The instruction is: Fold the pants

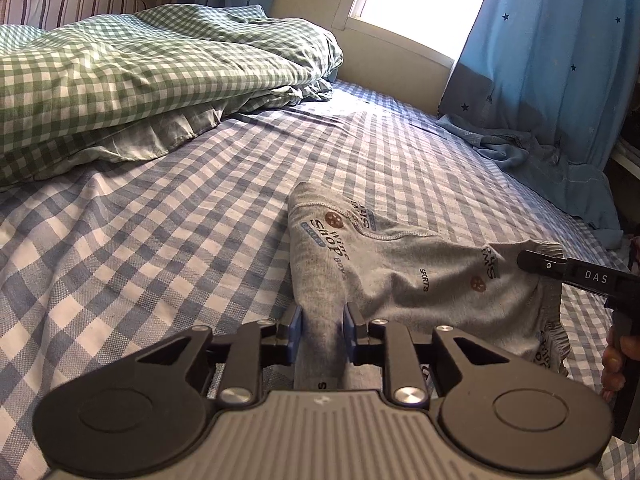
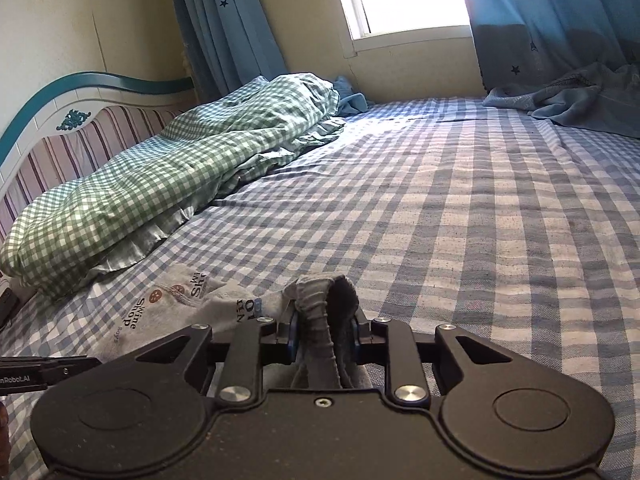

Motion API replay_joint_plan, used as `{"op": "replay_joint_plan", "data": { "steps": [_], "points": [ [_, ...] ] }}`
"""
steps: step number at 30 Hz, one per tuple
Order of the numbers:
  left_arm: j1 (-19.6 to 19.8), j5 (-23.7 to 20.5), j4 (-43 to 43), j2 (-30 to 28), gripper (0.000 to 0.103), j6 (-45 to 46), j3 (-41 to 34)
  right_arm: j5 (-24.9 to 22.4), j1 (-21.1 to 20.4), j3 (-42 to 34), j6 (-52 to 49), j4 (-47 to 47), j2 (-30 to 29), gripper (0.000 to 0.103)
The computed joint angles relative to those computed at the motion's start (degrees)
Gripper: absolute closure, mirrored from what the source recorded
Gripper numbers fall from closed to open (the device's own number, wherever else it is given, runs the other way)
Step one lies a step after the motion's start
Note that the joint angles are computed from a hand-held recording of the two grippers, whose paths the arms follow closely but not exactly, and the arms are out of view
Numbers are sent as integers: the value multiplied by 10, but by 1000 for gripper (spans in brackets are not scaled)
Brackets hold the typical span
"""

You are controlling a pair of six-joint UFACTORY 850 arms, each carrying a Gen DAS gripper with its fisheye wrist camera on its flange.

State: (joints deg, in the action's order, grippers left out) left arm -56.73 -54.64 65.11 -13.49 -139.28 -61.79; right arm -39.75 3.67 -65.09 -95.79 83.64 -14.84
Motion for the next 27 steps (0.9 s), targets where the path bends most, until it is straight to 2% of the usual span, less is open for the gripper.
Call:
{"op": "replay_joint_plan", "data": {
  "steps": [3, 4, 5, 7, 9, 11, 12, 15, 21, 27],
  "points": [
    [-6, -19, -15, -2, 57, 13, -9, 13, -1, 2, 1, -2, 3, 64],
    [-9, -28, -18, -2, 53, 17, -11, 19, -2, 6, 1, -1, 7, 54],
    [-12, -37, -21, -3, 45, 20, -15, 23, -3, 11, -4, 5, 12, 42],
    [-21, -62, -26, -7, 33, 31, -27, 22, -9, 25, -32, 26, 25, 33],
    [-31, -90, -26, -13, 16, 42, -41, 27, -13, 45, -65, 50, 45, 22],
    [-43, -116, -21, -20, 10, 54, -56, 23, -20, 69, -104, 83, 69, 9],
    [-49, -129, -19, -23, 7, 61, -65, 19, -23, 81, -121, 97, 81, 6],
    [-68, -168, -14, -35, 2, 72, -90, -5, -39, 117, -164, 134, 122, 1],
    [-113, -244, -10, -61, 0, 74, -138, -56, -77, 186, -208, 174, 206, 1],
    [-156, -292, -15, -91, 0, 61, -175, -119, -134, 249, -226, 160, 283, 1]
  ]
}}
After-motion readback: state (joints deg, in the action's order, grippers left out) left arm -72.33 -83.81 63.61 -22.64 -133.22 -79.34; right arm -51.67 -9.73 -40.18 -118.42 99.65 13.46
